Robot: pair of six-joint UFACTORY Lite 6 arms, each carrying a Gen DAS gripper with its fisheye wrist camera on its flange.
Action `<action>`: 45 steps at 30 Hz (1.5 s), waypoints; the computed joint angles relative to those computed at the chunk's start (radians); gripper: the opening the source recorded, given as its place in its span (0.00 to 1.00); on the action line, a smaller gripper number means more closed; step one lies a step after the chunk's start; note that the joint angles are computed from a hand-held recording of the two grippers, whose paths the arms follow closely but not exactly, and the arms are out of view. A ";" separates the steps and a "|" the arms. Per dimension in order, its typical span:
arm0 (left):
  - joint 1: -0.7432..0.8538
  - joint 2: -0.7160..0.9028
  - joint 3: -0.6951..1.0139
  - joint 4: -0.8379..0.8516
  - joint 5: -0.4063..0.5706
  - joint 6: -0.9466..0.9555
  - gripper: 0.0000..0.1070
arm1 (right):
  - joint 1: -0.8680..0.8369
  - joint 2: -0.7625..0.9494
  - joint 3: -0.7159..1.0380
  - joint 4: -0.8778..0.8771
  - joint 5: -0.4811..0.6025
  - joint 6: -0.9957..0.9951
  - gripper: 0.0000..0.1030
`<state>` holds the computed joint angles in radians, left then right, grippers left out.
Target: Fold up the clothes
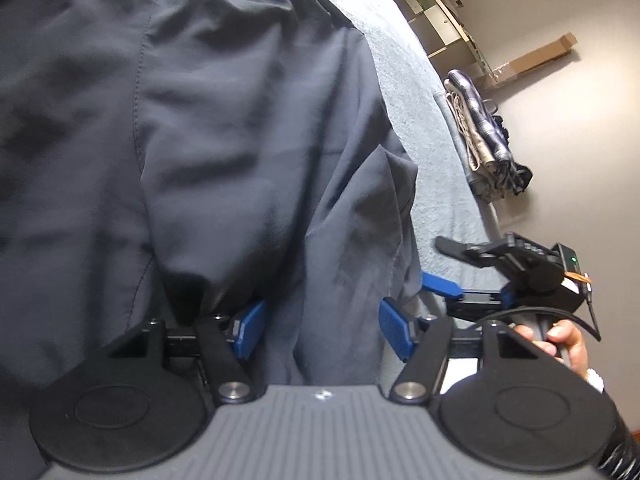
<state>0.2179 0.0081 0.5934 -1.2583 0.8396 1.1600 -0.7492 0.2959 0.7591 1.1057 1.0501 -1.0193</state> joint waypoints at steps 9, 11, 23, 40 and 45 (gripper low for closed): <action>0.081 0.030 -0.015 0.004 0.044 0.056 0.53 | 0.073 -0.135 0.033 0.059 -0.061 -0.072 0.00; 0.081 0.027 -0.015 0.010 0.043 0.065 0.52 | 0.082 -0.186 0.081 0.068 -0.088 -0.064 0.00; 0.057 -0.064 -0.040 0.076 -0.002 0.067 0.52 | 0.128 -0.190 0.100 -0.112 -0.504 -0.073 0.03; 0.068 -0.039 -0.022 0.063 0.014 -0.035 0.53 | 0.191 -0.558 -0.139 -0.246 -0.130 -0.689 0.49; 0.066 -0.044 -0.027 0.053 0.009 -0.049 0.53 | 0.286 -0.534 -0.165 -0.199 -0.227 -0.677 0.49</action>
<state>0.2839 -0.0357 0.5666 -1.2049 0.8487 1.1112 -0.4634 -0.2378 0.5945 0.9069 0.8233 -1.6965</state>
